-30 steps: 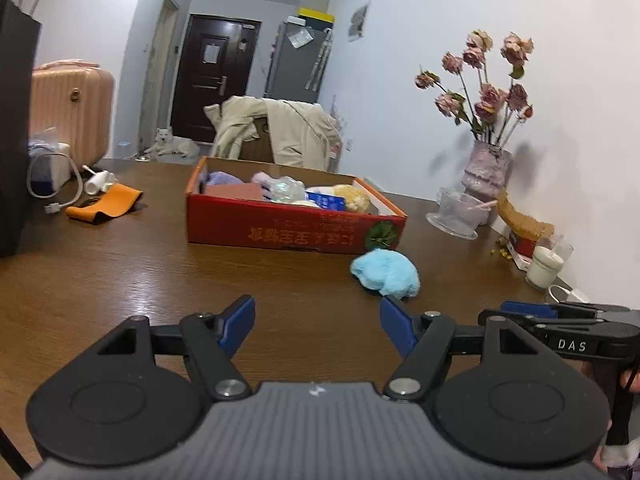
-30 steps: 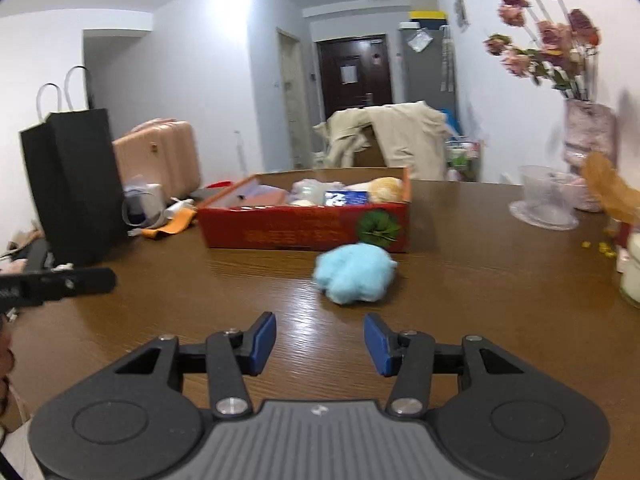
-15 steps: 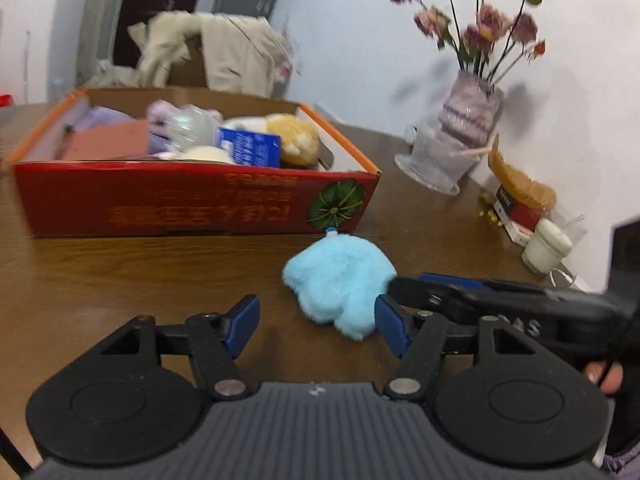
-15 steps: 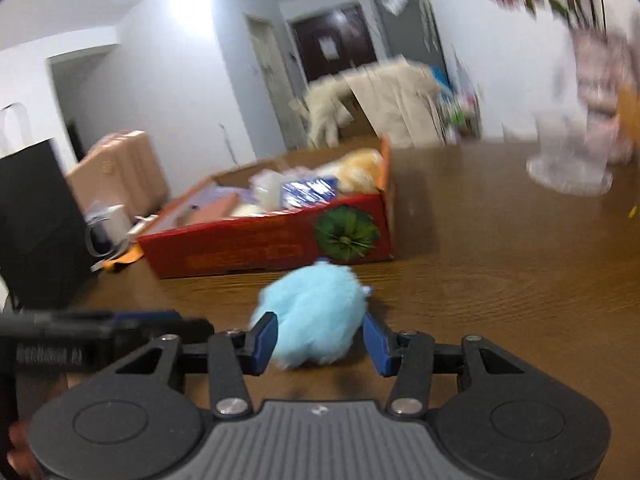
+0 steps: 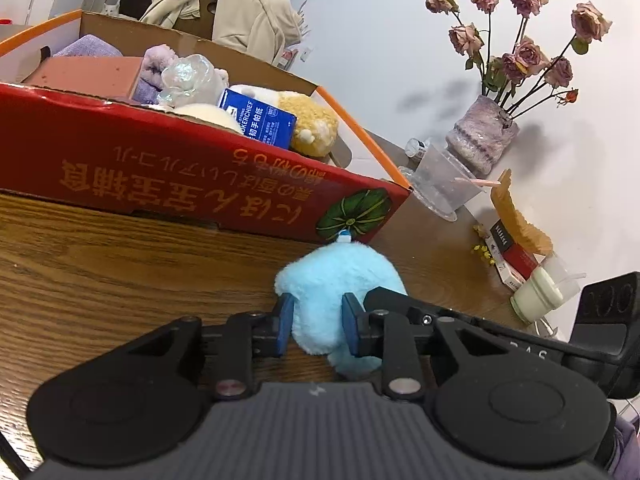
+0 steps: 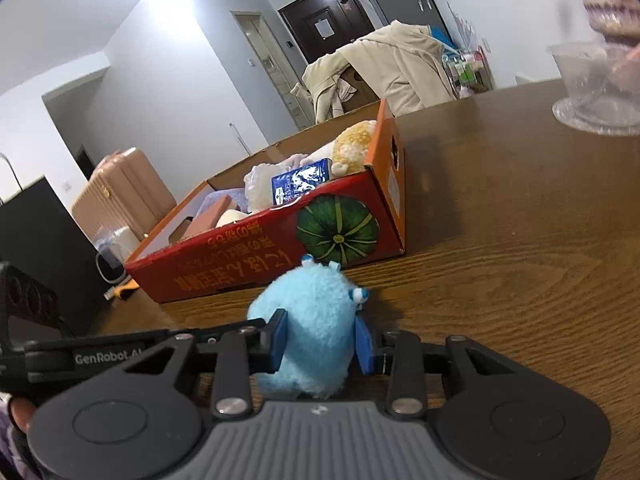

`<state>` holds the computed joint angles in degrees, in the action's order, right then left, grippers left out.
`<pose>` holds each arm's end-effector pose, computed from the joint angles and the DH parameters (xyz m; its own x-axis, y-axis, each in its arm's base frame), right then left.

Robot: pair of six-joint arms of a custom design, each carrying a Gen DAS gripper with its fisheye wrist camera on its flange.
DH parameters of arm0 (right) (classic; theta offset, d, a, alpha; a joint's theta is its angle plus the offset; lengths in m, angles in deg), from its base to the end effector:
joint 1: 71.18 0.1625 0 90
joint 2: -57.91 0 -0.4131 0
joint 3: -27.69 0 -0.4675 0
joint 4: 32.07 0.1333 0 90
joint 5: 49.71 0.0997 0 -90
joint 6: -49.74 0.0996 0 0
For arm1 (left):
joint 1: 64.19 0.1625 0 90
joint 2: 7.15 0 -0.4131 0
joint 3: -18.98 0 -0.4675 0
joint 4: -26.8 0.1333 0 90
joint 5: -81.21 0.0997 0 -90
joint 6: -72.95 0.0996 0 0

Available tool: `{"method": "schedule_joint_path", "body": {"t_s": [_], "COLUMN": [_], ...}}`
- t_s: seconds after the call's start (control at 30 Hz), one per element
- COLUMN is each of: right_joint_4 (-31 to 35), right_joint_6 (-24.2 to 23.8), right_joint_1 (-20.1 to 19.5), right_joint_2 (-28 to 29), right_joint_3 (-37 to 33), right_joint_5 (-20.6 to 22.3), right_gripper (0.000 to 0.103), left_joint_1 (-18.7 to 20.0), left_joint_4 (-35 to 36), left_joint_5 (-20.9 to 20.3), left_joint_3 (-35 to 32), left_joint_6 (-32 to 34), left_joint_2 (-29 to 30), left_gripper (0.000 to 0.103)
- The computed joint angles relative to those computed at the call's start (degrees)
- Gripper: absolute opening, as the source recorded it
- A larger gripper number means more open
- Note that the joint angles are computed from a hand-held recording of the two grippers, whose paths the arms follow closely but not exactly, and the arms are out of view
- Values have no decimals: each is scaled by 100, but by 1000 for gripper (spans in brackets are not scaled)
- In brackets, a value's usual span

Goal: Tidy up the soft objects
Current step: 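Close both grippers together on the light-blue plush toy, then carry the light-blue plush with both grippers into the box and release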

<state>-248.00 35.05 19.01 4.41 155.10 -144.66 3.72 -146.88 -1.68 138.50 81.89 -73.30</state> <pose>0.1264 -0.5144 0.0629 -0.9634 -0.0935 0.2512 -0.2547 0.6117 -0.7490 -0.0839 -0.5940 0.1301 -0.8811 0.4358 -0.1840 0.4672 0.7412 -0.4819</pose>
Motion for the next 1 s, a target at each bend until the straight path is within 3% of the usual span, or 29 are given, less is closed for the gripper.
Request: {"method": "schedule_joint_path", "body": {"t_s": [0.23,0.47,0.57,0.67,0.87,1.0], "right_joint_4": [140,67,-296,-927,-2029,-2064], "right_joint_6": [69,-59,-76,-125,247,221], "right_joint_1": [-134,88,408,810,1697,2082], "right_joint_2": [-75,-64,-102,-84,148,84], "right_joint_3": [24,50,314,784,1468,1541], "right_joint_5": [285,-46,-299,-443,-869,-1198], "right_gripper": [33,30,30,30,30,30], "left_joint_1": [60,-37,-78,-261,-756,-863], "left_joint_4": [11,-8,-82,-287,-416,-369], "left_joint_5": [-141,-30,-186,-180,13,-30], "left_joint_3": [-47,98,520,1374,2817,3038], "left_joint_6": [-120,-87,-383,-308,-202,-272], "left_joint_2": [48,-110,-619,-1562,-3461,-3893], "left_gripper": [25,22,22,22,22,22]}}
